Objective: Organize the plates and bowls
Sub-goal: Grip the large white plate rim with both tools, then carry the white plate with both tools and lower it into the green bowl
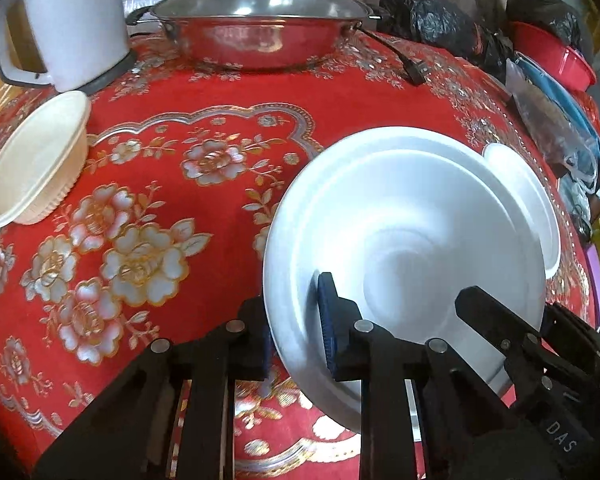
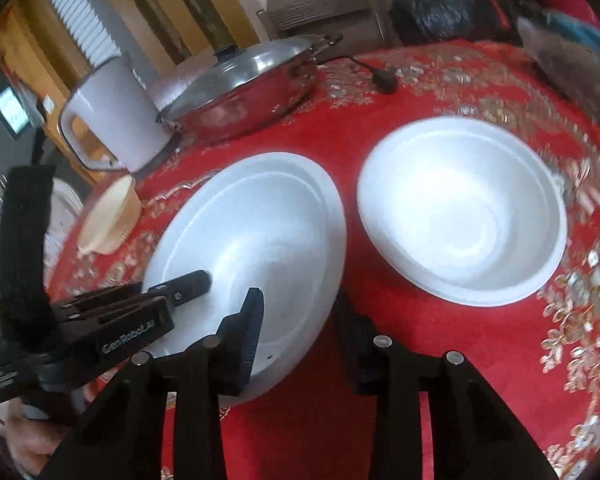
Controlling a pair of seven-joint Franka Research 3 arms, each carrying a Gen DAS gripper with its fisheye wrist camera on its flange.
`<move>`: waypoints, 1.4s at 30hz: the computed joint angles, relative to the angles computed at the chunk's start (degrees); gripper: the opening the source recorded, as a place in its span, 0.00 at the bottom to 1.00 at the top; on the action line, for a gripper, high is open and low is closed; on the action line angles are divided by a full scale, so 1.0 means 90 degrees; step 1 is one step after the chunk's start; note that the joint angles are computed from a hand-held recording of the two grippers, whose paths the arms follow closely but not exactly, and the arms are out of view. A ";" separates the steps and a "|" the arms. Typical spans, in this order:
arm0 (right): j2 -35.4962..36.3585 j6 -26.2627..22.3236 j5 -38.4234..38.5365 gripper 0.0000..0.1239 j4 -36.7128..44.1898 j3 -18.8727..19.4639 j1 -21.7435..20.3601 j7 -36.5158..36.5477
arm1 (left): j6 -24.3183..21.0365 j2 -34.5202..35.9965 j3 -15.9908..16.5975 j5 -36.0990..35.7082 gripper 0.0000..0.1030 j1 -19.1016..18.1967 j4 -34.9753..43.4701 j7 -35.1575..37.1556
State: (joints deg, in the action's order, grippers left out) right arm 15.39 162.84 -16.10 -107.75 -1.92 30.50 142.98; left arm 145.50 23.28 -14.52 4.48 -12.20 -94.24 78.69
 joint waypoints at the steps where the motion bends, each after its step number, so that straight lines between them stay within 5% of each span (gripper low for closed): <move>1: 0.0009 -0.0039 -0.0034 0.28 0.0035 -0.0003 0.0029 0.0004 | 0.0044 -0.0059 -0.0010 -0.0038 0.18 0.0035 -0.0074 0.0016; 19: 0.0546 -0.0288 0.0390 0.29 0.0997 0.0308 0.0458 -0.0794 | 0.0928 -0.1978 0.0296 -0.0549 0.18 0.0582 -0.2451 0.0067; 42: 0.2062 -0.1189 0.0799 0.31 0.3727 0.0414 0.1376 -0.2220 | 0.1671 -0.4112 0.1222 -0.0559 0.18 0.0986 -0.4524 -0.0128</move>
State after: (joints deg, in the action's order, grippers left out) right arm 33.95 152.13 -8.91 -74.21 1.81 42.88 122.99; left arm 160.54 -13.72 -3.52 -0.55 -3.32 -134.95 77.54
